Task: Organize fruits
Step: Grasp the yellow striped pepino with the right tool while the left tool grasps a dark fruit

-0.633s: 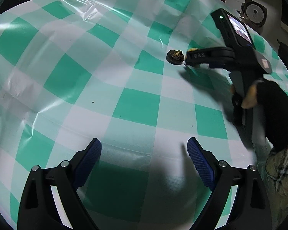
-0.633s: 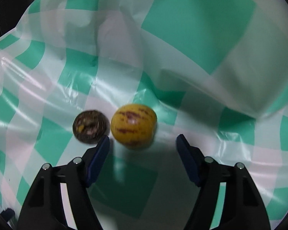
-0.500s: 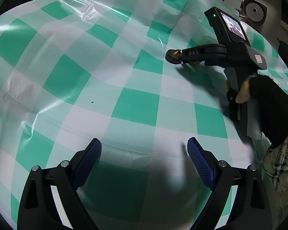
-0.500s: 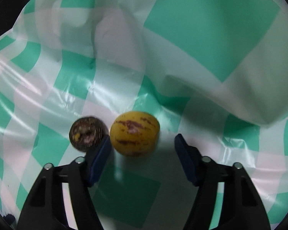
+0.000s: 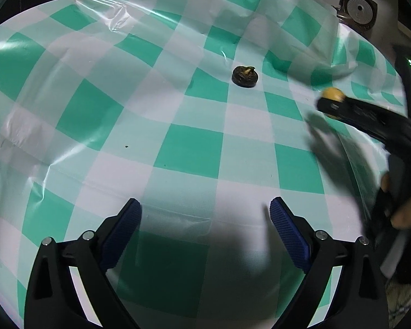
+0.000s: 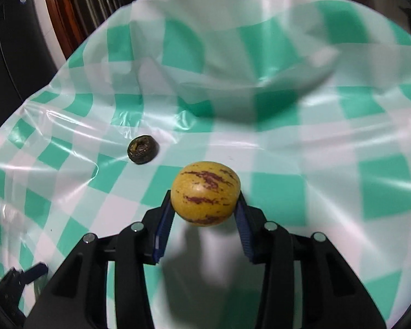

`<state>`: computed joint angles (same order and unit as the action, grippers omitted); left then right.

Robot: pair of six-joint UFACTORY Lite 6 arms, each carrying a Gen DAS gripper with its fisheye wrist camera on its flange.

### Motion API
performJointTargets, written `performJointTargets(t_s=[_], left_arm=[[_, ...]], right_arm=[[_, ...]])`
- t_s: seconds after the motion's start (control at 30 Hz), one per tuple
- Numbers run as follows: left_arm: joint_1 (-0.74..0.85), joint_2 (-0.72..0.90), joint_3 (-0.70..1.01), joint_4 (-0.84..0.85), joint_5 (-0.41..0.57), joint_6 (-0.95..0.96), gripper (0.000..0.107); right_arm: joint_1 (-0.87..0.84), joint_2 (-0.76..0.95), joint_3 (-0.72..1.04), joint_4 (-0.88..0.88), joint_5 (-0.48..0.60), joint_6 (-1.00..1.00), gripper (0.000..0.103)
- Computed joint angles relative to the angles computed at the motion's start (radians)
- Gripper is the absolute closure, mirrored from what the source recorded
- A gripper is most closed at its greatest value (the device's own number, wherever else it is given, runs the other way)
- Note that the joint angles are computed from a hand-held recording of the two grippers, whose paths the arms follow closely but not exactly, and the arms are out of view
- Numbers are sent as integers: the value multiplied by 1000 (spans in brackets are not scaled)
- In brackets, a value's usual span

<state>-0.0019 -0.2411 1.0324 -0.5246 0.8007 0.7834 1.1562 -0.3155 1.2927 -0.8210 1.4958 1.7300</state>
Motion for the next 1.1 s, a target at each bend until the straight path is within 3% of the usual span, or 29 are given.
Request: performJointTargets(t_s=[0.07, 0.17, 0.33, 0.4, 0.47, 0.57, 0.63, 0.67, 0.7, 0.77, 0.93, 1.0, 1.1], left_arm=[[-6, 18, 13, -12, -2, 4, 15], [-104, 131, 125, 17, -33, -82, 15], [-343, 447, 477, 281, -146, -426, 17], [-403, 612, 685, 376, -115, -526, 21], [-431, 776, 894, 418, -57, -591, 42], [-433, 986, 1193, 403, 76, -613, 47], [-451, 1024, 1246, 445, 78, -625, 48], [-456, 1004, 1209, 454, 53, -611, 61], [-458, 957, 1131, 424, 9, -572, 68], [-446, 856, 974, 368, -57, -514, 68], [-368, 415, 453, 225, -206, -344, 68], [-293, 226, 274, 137, -199, -223, 68], [-105, -9, 92, -26, -82, -11, 68]], right_arm=[[84, -10, -5, -41, 66, 71, 60], [85, -59, -53, -50, 38, 111, 60], [73, -140, -123, -61, -23, 176, 59], [62, -139, -123, -57, -41, 168, 59], [58, -147, -129, -56, -53, 166, 59], [57, -153, -134, -56, -63, 164, 59], [52, -158, -137, -52, -70, 158, 59], [48, -160, -140, -51, -76, 157, 59], [50, -162, -140, -53, -77, 158, 59], [58, -170, -145, -60, -73, 164, 59], [65, -176, -158, -65, -76, 176, 59], [63, -178, -162, -62, -80, 177, 59], [48, -177, -162, -51, -93, 167, 59]])
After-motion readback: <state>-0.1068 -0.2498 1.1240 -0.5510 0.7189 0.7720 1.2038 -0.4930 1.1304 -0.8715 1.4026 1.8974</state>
